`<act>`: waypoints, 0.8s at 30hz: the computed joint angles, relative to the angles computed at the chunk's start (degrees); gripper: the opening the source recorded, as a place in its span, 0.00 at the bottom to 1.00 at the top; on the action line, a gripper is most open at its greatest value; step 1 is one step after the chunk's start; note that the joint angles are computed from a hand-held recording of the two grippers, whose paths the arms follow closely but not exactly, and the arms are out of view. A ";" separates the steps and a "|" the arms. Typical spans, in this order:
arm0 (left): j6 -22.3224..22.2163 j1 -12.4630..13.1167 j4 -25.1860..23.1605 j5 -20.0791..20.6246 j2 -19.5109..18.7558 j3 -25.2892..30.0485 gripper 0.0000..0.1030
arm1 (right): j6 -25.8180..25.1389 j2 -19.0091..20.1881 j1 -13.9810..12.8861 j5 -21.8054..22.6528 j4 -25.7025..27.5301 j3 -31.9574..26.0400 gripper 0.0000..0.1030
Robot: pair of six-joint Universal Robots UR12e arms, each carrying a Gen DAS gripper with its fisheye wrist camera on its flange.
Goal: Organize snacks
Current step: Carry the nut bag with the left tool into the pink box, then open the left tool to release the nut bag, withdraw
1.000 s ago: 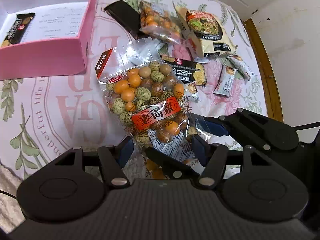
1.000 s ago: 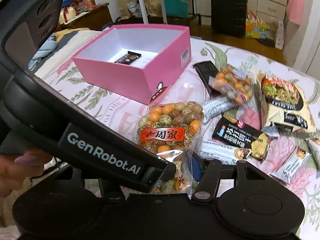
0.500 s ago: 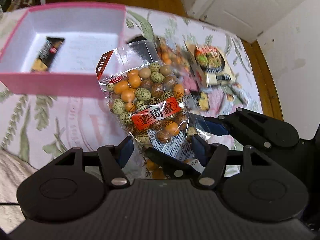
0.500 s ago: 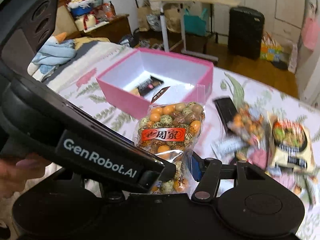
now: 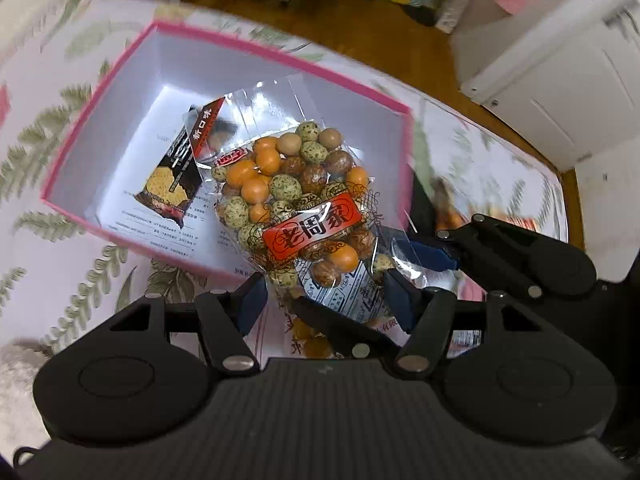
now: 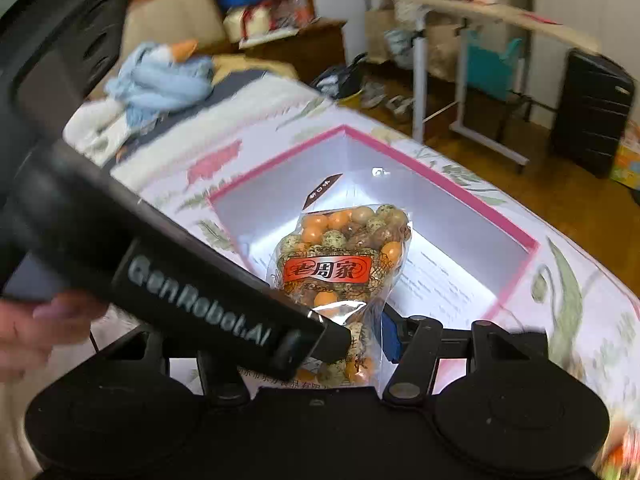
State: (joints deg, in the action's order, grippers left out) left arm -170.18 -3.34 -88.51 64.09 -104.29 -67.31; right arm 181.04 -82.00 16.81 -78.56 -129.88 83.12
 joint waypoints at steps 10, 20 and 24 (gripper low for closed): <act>-8.39 0.00 -3.15 -1.96 -7.30 4.53 0.60 | -9.77 6.86 -2.84 5.47 8.43 -6.89 0.61; -9.60 0.22 -3.63 -8.55 -8.37 2.24 0.60 | -18.01 7.78 -0.35 -6.71 10.51 -8.21 0.62; -6.54 0.51 2.09 -10.28 -5.52 -2.03 0.63 | -17.61 6.11 1.47 -14.93 6.00 -6.03 0.62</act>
